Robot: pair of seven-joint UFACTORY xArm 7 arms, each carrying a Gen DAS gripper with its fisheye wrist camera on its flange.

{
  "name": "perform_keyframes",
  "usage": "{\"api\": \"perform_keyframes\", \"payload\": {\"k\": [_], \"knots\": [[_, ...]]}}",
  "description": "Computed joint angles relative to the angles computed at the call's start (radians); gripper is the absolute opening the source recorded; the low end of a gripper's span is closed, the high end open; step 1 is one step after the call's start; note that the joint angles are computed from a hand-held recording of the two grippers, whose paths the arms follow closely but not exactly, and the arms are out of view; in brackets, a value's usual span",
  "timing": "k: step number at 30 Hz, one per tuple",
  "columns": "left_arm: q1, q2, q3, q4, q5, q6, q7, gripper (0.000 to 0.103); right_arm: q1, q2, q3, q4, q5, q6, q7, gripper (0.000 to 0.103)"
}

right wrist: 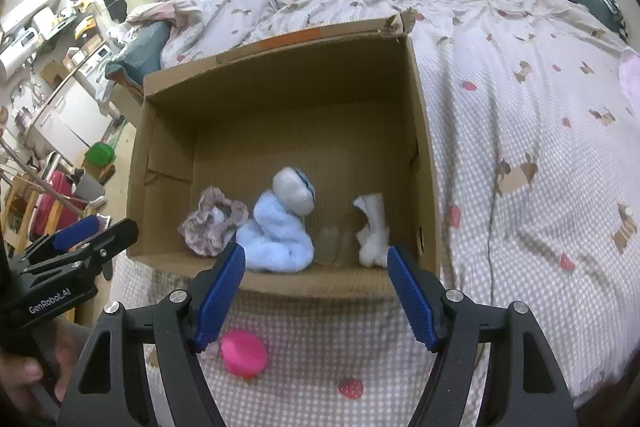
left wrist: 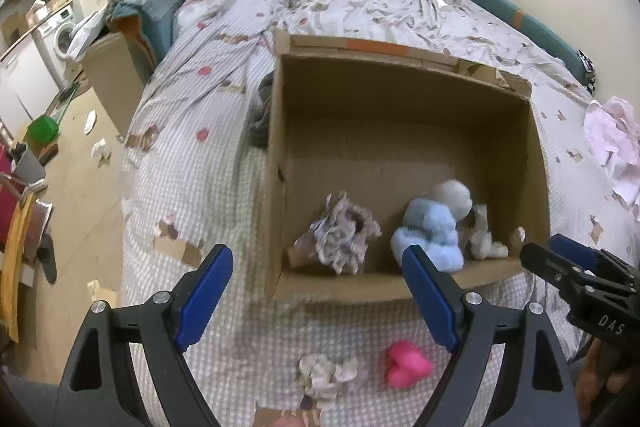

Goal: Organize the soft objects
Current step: 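Withdraw both open tools from the box toward the pink toy and white lace cloth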

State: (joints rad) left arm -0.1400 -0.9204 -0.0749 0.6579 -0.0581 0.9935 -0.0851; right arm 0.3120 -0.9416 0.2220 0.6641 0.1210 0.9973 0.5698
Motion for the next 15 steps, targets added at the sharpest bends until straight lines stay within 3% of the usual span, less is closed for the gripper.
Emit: {"api": "perform_keyframes", "payload": {"k": [9, 15], "knots": [[0.006, -0.106, 0.016, -0.024, -0.006, 0.123, -0.001, 0.085, 0.037, -0.064, 0.02, -0.014, 0.037, 0.053, 0.04, 0.078], [0.033, -0.183, 0.025, -0.05, 0.01, 0.2, -0.008, 0.085, 0.083, -0.134, 0.008, -0.065, 0.131, 0.056, 0.104, 0.078]]}}
